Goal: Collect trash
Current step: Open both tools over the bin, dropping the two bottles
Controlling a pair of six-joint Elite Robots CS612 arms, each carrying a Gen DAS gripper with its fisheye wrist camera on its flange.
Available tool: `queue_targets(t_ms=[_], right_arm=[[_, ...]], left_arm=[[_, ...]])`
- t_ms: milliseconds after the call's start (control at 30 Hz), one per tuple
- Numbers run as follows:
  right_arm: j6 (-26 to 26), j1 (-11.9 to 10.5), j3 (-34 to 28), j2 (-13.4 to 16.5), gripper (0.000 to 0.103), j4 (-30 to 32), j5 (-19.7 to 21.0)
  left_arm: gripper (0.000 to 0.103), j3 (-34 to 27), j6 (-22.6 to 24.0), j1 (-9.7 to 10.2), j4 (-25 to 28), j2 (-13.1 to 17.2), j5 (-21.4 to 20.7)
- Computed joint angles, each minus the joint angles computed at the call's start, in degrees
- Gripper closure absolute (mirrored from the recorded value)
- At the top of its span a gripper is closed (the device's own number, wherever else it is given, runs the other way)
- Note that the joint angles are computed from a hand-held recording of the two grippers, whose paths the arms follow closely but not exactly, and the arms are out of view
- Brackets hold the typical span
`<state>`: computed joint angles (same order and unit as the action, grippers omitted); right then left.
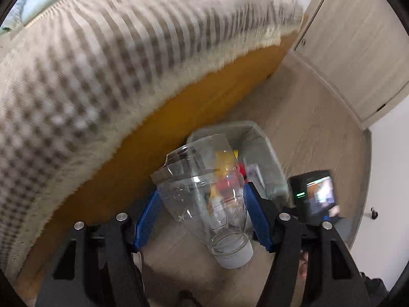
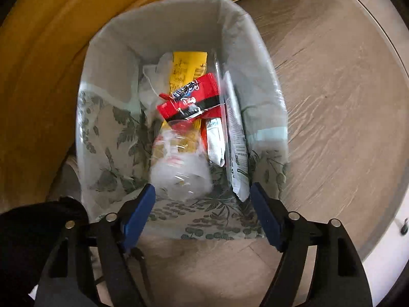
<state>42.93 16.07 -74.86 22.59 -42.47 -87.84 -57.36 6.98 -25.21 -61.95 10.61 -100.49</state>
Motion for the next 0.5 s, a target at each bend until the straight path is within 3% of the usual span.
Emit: queue_targets(t_ms=[200,400,467,500], right_arm=[[9.1,-0.6,-11.3,2.8,0.03,-0.9,-2.1],[15.1,0.1,-16.6,3.1,0.029,0.9,-5.2],[15.5,0.3,-17.7,3.2,0.03,2.0,-6.1],[15.7,0.3,-17.4,2.9,0.029,2.2,-6.3]], left_arm=[[0.04,5.3,3.6,-1.48,0.3,-0.5,1.9],[0.039,6.0,2.5,-1.34,-1.8,0.2,-5.7],[0.032,6.1,0.9,-1.14,-5.2,0.8,-8.4],[0.015,6.1,-0.2,-1.17,-6.5,1.0,-8.6]])
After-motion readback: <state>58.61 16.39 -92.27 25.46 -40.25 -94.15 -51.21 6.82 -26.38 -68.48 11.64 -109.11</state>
